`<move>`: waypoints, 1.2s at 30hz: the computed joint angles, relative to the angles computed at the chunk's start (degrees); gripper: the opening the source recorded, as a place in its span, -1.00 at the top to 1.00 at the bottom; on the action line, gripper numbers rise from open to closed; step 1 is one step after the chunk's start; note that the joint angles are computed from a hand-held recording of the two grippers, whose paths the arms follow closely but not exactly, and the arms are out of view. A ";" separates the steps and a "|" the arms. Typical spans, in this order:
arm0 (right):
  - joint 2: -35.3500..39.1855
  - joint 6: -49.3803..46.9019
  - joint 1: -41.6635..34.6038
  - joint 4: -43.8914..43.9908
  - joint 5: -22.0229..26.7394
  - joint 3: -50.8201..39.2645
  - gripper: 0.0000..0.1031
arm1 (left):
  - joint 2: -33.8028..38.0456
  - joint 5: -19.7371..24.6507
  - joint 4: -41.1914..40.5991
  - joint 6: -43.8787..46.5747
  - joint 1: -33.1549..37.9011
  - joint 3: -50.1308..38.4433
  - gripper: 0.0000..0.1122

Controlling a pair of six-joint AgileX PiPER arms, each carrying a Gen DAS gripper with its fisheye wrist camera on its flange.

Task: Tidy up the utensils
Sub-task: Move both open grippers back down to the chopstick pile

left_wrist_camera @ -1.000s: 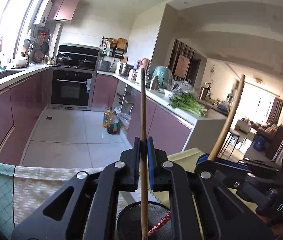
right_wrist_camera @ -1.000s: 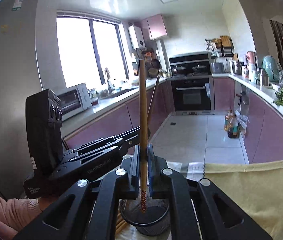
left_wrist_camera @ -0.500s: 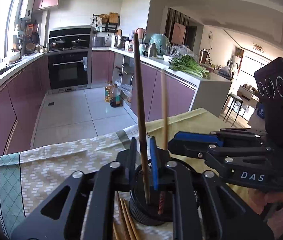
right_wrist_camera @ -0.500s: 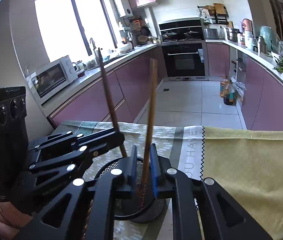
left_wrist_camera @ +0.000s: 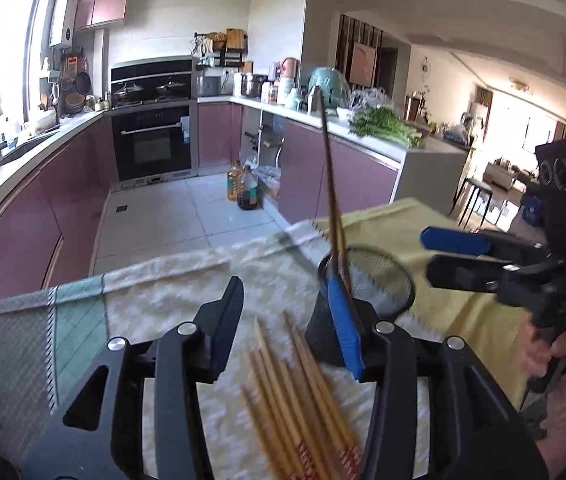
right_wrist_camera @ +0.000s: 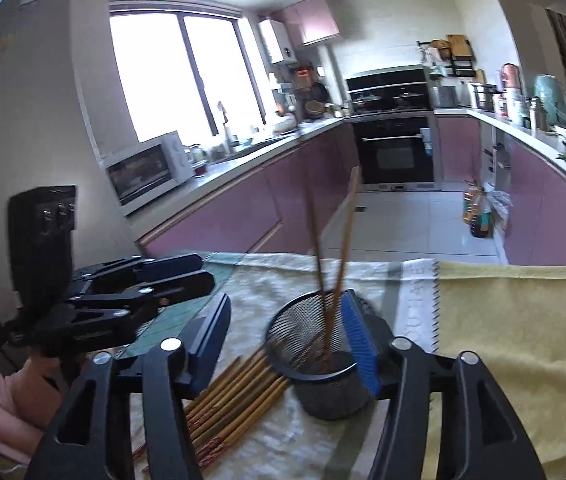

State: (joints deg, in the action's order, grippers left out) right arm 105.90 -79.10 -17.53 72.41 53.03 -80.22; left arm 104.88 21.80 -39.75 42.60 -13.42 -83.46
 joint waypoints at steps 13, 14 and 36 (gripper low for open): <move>0.55 4.70 8.31 -7.99 -7.56 9.74 -0.14 | -4.33 -1.16 -4.23 6.31 4.73 18.88 0.20; 0.81 5.16 8.33 -8.26 -7.39 9.93 -0.09 | -4.19 -1.32 -4.57 6.53 4.49 19.47 0.20; 2.56 17.51 12.82 -20.25 -12.06 8.63 0.49 | -1.73 5.25 -6.90 8.35 5.66 20.13 0.56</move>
State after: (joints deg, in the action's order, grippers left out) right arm 108.46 -61.60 -4.71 52.16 40.97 -71.59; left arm 103.16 27.05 -46.65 50.95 -7.77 -63.33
